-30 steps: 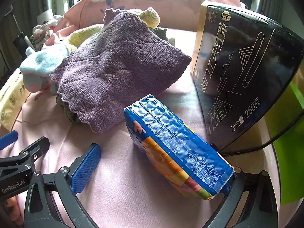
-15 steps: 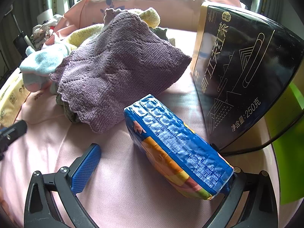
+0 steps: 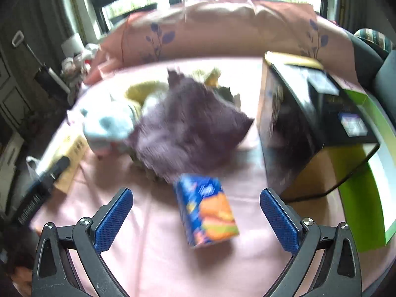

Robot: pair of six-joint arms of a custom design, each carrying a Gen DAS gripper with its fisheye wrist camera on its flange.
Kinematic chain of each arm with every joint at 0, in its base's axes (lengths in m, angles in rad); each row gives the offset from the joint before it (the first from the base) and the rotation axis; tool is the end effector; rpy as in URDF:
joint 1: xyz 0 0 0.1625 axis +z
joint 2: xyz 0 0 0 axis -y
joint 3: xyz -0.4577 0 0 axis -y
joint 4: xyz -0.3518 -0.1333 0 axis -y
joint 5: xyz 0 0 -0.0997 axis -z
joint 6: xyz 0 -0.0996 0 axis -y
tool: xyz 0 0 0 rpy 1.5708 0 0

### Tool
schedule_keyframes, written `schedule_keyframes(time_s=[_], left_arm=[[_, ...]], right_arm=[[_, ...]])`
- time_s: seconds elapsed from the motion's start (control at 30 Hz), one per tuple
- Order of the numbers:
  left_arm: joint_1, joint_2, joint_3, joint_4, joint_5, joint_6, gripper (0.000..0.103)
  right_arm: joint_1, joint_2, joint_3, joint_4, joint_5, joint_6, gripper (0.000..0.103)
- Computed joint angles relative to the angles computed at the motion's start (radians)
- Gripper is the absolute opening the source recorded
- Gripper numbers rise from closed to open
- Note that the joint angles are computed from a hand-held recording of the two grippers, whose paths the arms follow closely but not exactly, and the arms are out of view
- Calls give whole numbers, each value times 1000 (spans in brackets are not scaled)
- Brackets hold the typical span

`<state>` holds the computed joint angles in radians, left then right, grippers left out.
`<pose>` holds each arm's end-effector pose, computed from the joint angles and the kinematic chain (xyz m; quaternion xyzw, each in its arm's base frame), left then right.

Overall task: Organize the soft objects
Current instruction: 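Move the right tool toward the blue Tempo tissue pack, then grasp the blue Tempo tissue pack with the right tool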

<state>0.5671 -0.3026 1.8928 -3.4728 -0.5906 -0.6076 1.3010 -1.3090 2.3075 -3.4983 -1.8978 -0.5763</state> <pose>-0.3411 -0.4734 -0.0750 0.0998 0.8689 -0.4303 0.2233 -0.0208 -0.4552 0.3323 0.0626 -0.8829 0.3433 0.3142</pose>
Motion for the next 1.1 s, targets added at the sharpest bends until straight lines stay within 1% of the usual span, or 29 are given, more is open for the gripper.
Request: schedule_keyframes(time_s=[0.07,0.1,0.13,0.17,0.2,0.23,0.27,0.3,0.37,0.4,0.47,0.5,0.53,0.57,0.6,0.67,0.73,0.8,0.83,0.87,0.9,0.97,1.1], left_arm=[[0,0,13,-59,-30,13,86],[2,-2,12,-64,-42,17,86],[2,-4,13,-54,-46,12,86],[3,-8,16,-43,-46,7,86],[3,-11,18,-31,-47,3,86],[6,-15,21,-24,-57,0,86],[12,-22,26,-25,-82,0,86],[22,-30,30,-27,-119,2,86],[40,-45,41,-31,-207,-3,84],[49,-51,40,-25,-247,-5,84],[56,-52,39,-18,-312,-12,80],[60,-54,37,-5,-351,-12,78],[63,-54,32,8,-392,-11,76],[65,-51,29,11,-434,-4,73],[66,-46,25,9,-476,7,72],[65,-34,13,2,-552,31,68],[66,-24,-5,11,-621,52,65],[75,-15,-31,47,-689,62,62],[75,-7,-43,60,-714,60,57],[77,-1,-57,80,-734,58,52],[76,6,-69,99,-748,60,51],[72,15,-86,130,-761,72,47],[67,34,-125,188,-766,75,46]], right_arm=[[10,-13,-28,46,36,38,103],[14,-13,-50,73,42,59,103],[19,-6,-62,81,37,79,103],[25,-3,-85,118,23,122,103],[23,-4,-93,137,22,142,103],[25,5,-88,122,26,152,103],[15,1,-74,109,43,150,103],[5,2,-63,108,45,137,103],[-25,-9,-32,103,56,118,101],[-46,-25,-17,107,75,115,98],[-79,-47,-6,139,109,139,76],[-89,-56,-7,156,123,153,72],[-99,-66,-6,166,141,159,66],[-109,-76,-1,164,161,155,61],[-116,-84,3,162,174,144,59],[-120,-95,1,171,185,128,53],[-138,-106,-7,204,215,136,51],[-168,-124,-26,284,271,160,50],[-181,-131,-37,326,300,171,50],[-197,-142,-51,388,333,176,50],[-203,-146,-60,425,345,177,50],[-210,-149,-64,451,363,165,50],[-212,-137,-82,481,352,177,51]])
